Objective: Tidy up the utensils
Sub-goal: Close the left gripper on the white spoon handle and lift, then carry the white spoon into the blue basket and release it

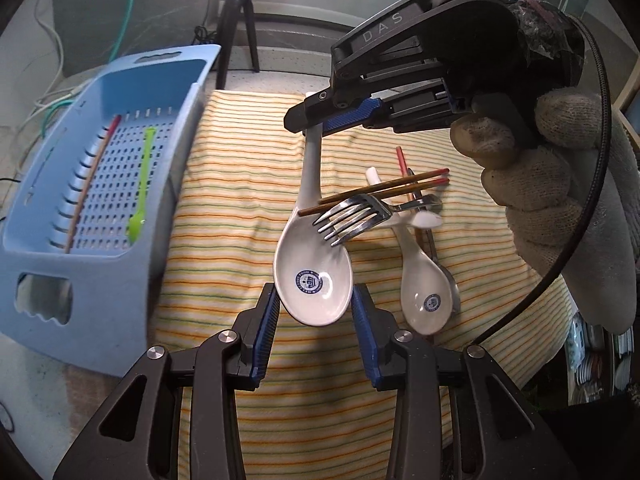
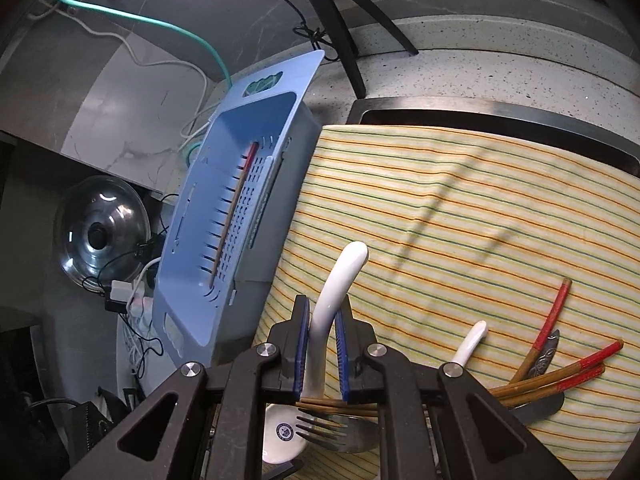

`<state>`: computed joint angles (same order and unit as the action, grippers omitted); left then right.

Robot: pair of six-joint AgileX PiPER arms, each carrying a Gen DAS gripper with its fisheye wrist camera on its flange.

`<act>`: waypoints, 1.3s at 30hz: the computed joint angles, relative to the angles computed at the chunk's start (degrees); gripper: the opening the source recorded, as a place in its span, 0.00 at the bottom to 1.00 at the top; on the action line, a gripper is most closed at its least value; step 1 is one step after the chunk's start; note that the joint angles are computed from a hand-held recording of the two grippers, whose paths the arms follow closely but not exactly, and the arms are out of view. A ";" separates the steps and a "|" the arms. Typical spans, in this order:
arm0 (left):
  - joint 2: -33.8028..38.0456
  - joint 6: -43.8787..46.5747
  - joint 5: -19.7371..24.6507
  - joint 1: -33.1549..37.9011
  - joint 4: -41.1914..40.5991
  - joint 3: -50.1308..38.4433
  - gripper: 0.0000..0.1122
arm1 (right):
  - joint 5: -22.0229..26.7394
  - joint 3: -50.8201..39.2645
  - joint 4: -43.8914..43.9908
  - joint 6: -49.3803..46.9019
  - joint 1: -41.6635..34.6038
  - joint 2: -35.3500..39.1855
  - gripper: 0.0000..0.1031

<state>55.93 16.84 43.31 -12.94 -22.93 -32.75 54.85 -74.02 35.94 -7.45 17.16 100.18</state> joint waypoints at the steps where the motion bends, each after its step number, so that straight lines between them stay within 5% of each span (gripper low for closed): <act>1: -1.09 0.41 0.92 1.06 -0.16 0.17 0.32 | 0.05 -0.55 0.07 0.32 0.63 0.22 0.11; 19: -1.99 23.26 12.56 27.13 -10.80 -4.18 0.32 | 1.56 -15.11 -0.97 7.38 9.36 5.82 0.10; 39: 14.22 34.82 8.07 36.10 -12.90 -11.55 0.31 | 5.19 -38.51 -5.53 16.35 14.10 22.62 0.10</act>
